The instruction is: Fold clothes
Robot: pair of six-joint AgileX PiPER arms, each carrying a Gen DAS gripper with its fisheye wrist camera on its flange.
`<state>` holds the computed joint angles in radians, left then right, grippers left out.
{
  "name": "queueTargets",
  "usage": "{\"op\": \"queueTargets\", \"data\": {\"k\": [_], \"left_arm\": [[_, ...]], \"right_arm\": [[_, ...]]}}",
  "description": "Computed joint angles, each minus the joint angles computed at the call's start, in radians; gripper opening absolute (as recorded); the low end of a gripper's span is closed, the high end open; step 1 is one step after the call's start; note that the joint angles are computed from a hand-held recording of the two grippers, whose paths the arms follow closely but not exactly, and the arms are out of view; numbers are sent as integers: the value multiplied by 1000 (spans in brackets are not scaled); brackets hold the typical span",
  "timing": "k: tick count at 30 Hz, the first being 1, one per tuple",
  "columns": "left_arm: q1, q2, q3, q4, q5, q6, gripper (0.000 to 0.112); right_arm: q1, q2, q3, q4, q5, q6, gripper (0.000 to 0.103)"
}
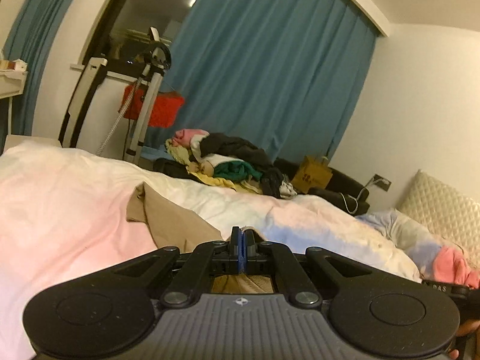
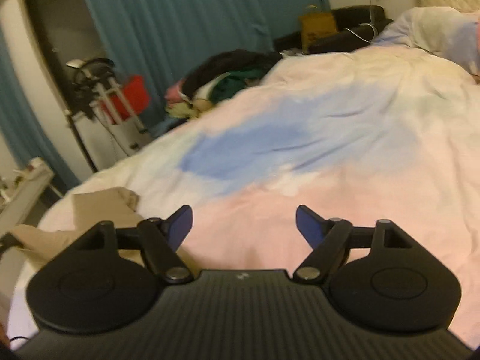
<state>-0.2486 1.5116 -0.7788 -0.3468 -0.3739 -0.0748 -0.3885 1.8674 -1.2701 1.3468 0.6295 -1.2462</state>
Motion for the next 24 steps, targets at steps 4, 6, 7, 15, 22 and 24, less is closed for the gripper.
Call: {"op": "queueTargets", "data": {"k": [4, 6, 7, 15, 22, 24], "left_arm": [[21, -93, 36, -74, -9, 69, 1], [17, -152, 64, -174, -29, 185, 1], [31, -193, 83, -196, -22, 203, 1], [227, -431, 128, -339, 105, 324, 1], [284, -451, 95, -383, 155, 374, 1], [265, -453, 92, -432, 151, 432, 1]], "right_arm": [[-41, 20, -17, -5, 191, -27, 78], [-64, 46, -49, -31, 338, 13, 77], [-71, 53, -53, -34, 401, 25, 69], [23, -92, 84, -161, 556, -249, 54], [218, -261, 323, -254, 252, -483, 54], [231, -263, 366, -156, 251, -578, 55]]}}
